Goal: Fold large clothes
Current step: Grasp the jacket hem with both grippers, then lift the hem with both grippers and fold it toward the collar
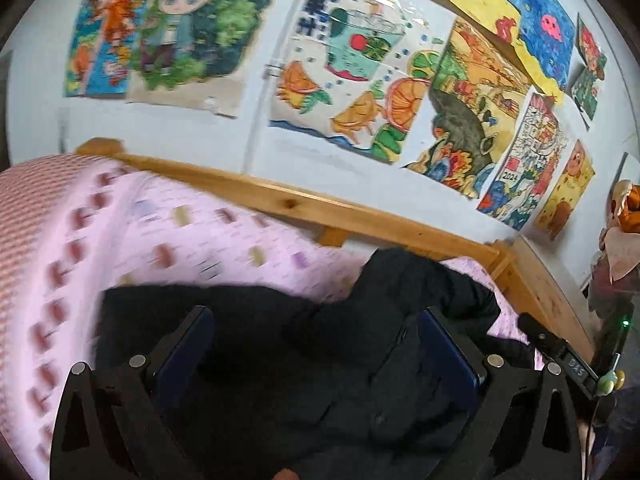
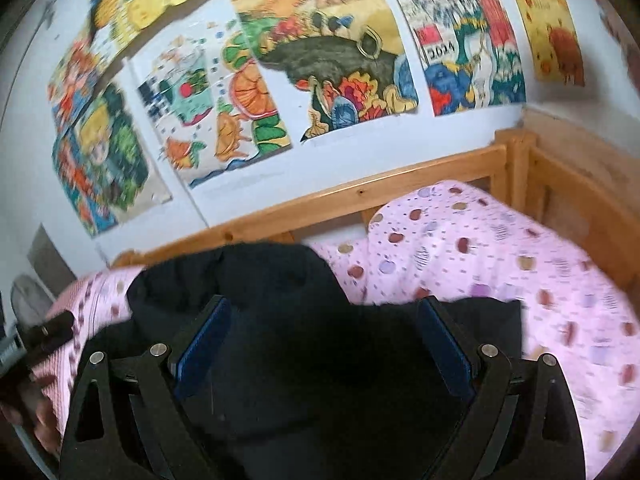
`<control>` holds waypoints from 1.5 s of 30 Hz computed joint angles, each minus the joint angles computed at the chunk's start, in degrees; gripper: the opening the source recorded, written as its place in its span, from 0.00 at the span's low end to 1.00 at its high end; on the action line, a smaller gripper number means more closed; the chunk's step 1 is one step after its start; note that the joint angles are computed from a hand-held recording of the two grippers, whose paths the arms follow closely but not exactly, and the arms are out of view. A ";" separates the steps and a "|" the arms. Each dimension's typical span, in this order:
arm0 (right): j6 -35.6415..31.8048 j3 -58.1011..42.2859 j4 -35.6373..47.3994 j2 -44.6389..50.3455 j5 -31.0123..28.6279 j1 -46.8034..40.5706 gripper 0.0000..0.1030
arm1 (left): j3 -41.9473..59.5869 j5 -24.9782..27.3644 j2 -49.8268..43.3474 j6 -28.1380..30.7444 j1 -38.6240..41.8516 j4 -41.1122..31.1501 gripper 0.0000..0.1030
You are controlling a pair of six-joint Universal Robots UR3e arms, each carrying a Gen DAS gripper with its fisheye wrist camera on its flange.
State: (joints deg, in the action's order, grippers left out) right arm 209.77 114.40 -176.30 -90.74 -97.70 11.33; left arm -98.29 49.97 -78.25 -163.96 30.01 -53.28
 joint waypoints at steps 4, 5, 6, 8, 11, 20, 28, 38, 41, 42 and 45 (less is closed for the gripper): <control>2.93 -1.46 -6.98 7.63 3.20 -1.27 0.76 | 0.36 3.90 -6.76 -4.75 -6.52 10.57 0.98; 3.15 -1.38 -8.49 8.75 4.05 -1.41 0.65 | 0.19 3.69 -7.87 -4.56 -7.18 11.80 0.93; 3.51 -1.31 -9.82 10.05 4.84 -1.49 0.52 | 0.16 3.66 -8.64 -4.50 -7.59 12.53 0.89; 4.12 -1.24 -11.75 11.86 5.74 -1.37 0.40 | 0.20 4.07 -9.99 -3.84 -8.46 12.75 0.72; 3.01 -0.53 -14.97 12.58 3.05 0.37 0.33 | -1.09 2.20 -10.15 -2.47 -7.85 12.85 0.54; -3.07 1.95 -10.06 5.19 -4.99 5.68 0.10 | -7.70 3.94 -2.33 5.18 -8.21 16.04 0.12; -7.89 9.83 -5.59 -3.78 -11.80 11.33 0.06 | -16.72 -0.72 15.05 20.11 1.90 0.71 0.09; -9.61 12.74 -3.68 -2.48 -9.62 10.55 0.05 | -21.13 9.63 13.11 23.58 -1.67 0.56 0.08; -9.18 12.68 -2.12 -0.52 -5.85 7.76 0.05 | -22.18 14.06 9.19 21.66 -5.24 5.53 0.08; -9.08 12.58 -1.62 0.10 -4.60 6.90 0.05 | -22.74 14.87 8.03 21.13 -6.00 7.27 0.08; -8.59 11.77 -1.86 3.45 -3.69 6.47 0.05 | -24.69 15.47 5.53 20.27 -6.74 10.98 0.08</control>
State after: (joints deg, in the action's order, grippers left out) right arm 201.19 126.17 -178.17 -87.29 -101.40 17.80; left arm -122.97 65.44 -72.72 -143.69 23.27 -42.30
